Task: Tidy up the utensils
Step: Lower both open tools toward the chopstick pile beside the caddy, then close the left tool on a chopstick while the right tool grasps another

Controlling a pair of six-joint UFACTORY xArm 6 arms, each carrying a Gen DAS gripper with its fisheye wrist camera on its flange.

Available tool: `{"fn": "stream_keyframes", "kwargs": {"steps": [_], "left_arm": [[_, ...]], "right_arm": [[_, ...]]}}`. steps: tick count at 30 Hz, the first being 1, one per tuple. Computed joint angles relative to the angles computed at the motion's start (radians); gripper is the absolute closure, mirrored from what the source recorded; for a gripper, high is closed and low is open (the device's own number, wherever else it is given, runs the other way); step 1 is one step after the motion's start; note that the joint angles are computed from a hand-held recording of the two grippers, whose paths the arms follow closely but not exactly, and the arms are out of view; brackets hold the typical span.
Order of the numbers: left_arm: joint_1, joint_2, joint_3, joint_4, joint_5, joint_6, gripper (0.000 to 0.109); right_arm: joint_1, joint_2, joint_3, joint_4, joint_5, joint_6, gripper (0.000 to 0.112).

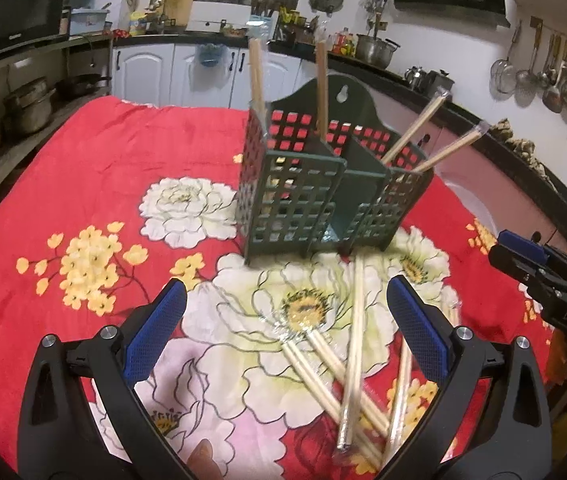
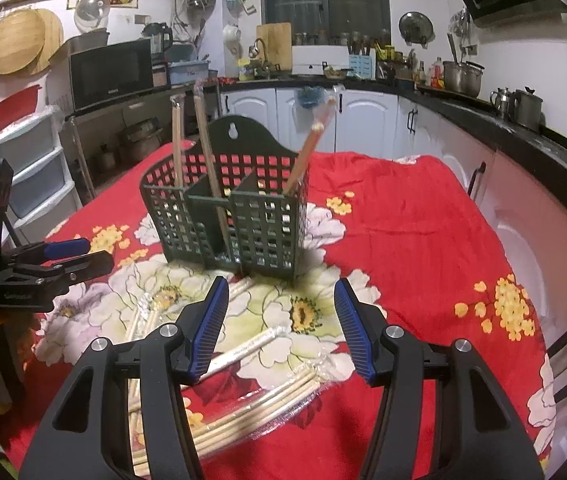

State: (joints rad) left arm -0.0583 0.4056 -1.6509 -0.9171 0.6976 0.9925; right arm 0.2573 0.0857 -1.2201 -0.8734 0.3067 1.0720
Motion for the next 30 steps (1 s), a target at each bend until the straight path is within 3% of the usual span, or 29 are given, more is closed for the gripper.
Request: {"fn": "stream_keyframes", "kwargs": {"steps": [10,15,19,30], "left_arm": [[0.014,0.022,-0.004,0.08,0.07,-0.065,0.017],[0.031,0.05,-0.04,0.107,0.159,-0.115,0.03],[0.037,0.08,-0.076,0.115,0.218,-0.142,0.047],[0.05,0.181,-0.209,0.127,0.325,-0.225,0.068]], "right_arm": [[-0.005,0.014,0.021,0.122,0.001,-0.109,0.059],[-0.003,0.036,0.02,0.245,0.01,-0.226,0.059],[0.0,0.072,0.001,0.387,0.014,-0.349,0.06],[0.013,0.182,-0.101,0.696,0.046,-0.575,0.068]]}}
